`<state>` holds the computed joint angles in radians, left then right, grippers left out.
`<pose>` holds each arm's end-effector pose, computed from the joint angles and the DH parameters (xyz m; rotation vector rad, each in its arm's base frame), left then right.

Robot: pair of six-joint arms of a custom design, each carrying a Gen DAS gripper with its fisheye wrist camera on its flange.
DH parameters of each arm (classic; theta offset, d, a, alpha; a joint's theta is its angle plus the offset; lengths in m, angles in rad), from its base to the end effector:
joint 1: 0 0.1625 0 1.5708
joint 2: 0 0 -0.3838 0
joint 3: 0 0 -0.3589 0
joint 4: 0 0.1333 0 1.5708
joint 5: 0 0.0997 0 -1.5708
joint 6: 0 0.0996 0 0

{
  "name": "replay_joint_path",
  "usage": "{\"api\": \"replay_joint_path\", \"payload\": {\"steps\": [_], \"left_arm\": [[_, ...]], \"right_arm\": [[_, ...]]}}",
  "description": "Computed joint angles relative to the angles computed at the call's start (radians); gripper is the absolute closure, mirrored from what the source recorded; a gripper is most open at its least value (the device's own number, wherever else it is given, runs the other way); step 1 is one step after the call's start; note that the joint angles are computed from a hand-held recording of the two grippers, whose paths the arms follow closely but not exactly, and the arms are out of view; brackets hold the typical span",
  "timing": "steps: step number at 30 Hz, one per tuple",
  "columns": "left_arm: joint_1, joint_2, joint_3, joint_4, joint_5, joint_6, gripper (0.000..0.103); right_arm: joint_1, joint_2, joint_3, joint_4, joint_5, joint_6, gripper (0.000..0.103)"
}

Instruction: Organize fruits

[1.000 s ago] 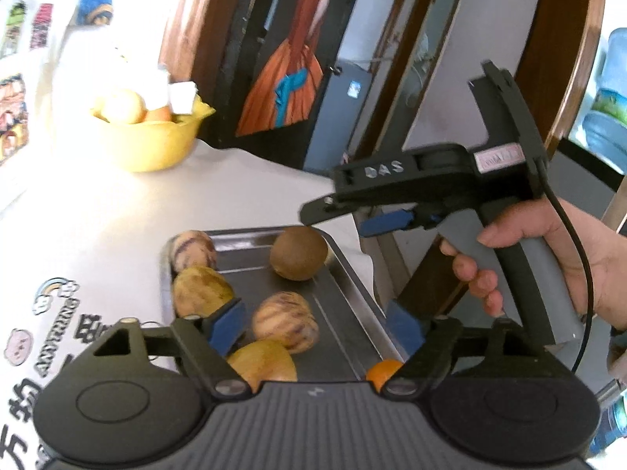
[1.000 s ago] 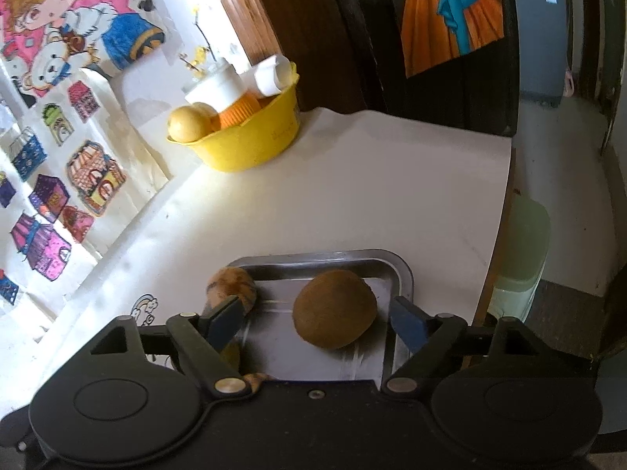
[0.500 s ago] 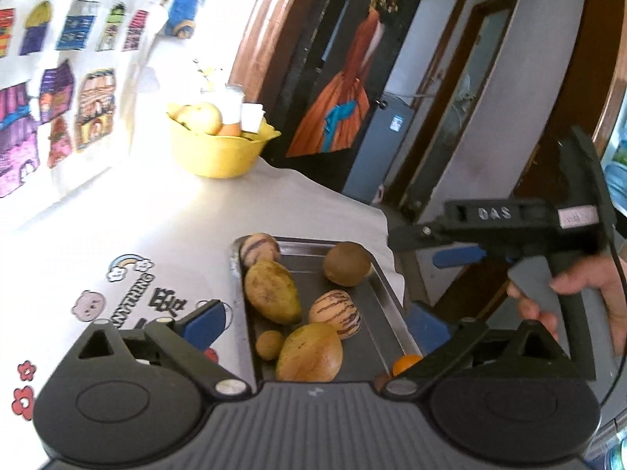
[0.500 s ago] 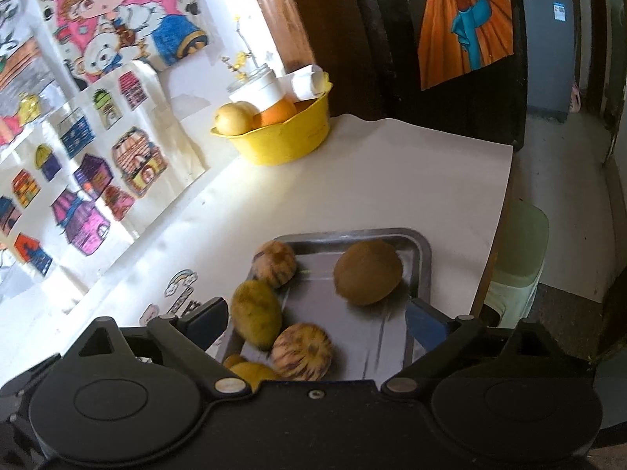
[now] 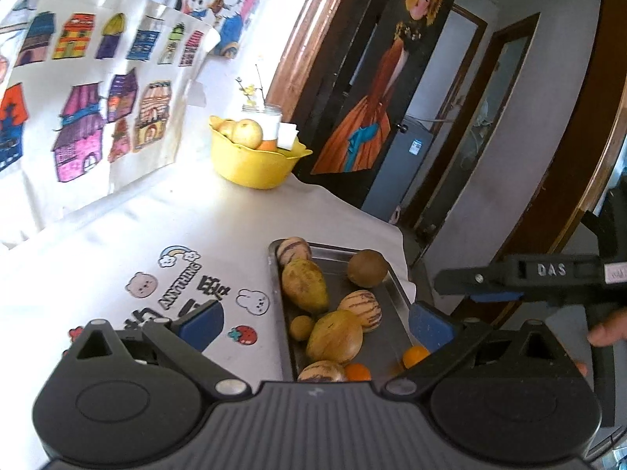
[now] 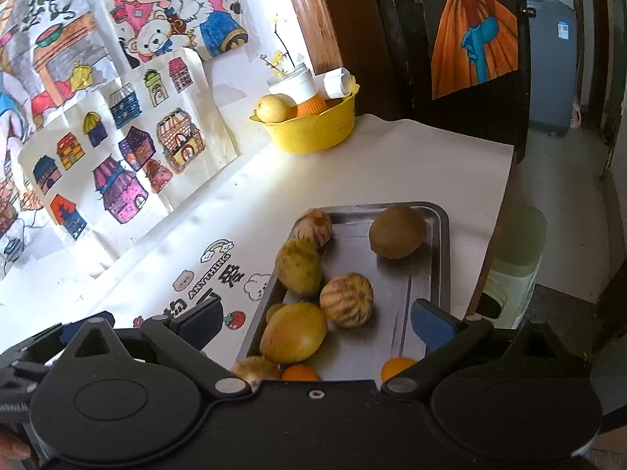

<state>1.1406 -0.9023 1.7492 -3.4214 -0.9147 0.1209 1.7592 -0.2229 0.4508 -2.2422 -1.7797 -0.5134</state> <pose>-0.0721 -0.6224 0.2365 0.2133 2.3391 -1.3728 0.2709 -0.8195 0.1210 0.9035 -2.6613 0.5775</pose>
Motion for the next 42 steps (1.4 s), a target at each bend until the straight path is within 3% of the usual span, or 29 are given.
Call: {"api": "replay_joint_path", "payload": {"steps": [6,11,16,24,33,39,42], "left_arm": [[-0.018,-0.025,0.079,-0.080,0.032,0.013,0.001],[-0.021,-0.049,0.156,-0.159,0.031,0.046,0.001],[-0.026,-0.072,0.221,-0.237,0.056,0.068,0.001],[-0.068,-0.093,0.335,-0.407,0.118,0.176,0.001],[-0.104,-0.080,0.430,-0.565,0.165,0.216,0.001],[-0.105,-0.060,0.461,-0.625,0.169,0.222,0.001],[-0.116,-0.027,0.468,-0.711,0.204,0.253,0.001]], "right_arm": [[0.007,-0.177,0.386,-0.258,0.005,-0.042,0.001],[0.009,-0.302,0.711,-0.568,0.033,-0.088,0.001],[0.002,-0.381,0.910,-0.731,0.095,-0.097,0.001],[-0.006,-0.399,1.108,-1.060,0.132,-0.080,0.001],[-0.019,-0.398,1.232,-1.299,0.140,-0.078,0.001],[-0.026,-0.390,1.319,-1.476,0.128,-0.111,0.001],[-0.035,-0.366,1.361,-1.578,0.125,-0.154,0.001]]}}
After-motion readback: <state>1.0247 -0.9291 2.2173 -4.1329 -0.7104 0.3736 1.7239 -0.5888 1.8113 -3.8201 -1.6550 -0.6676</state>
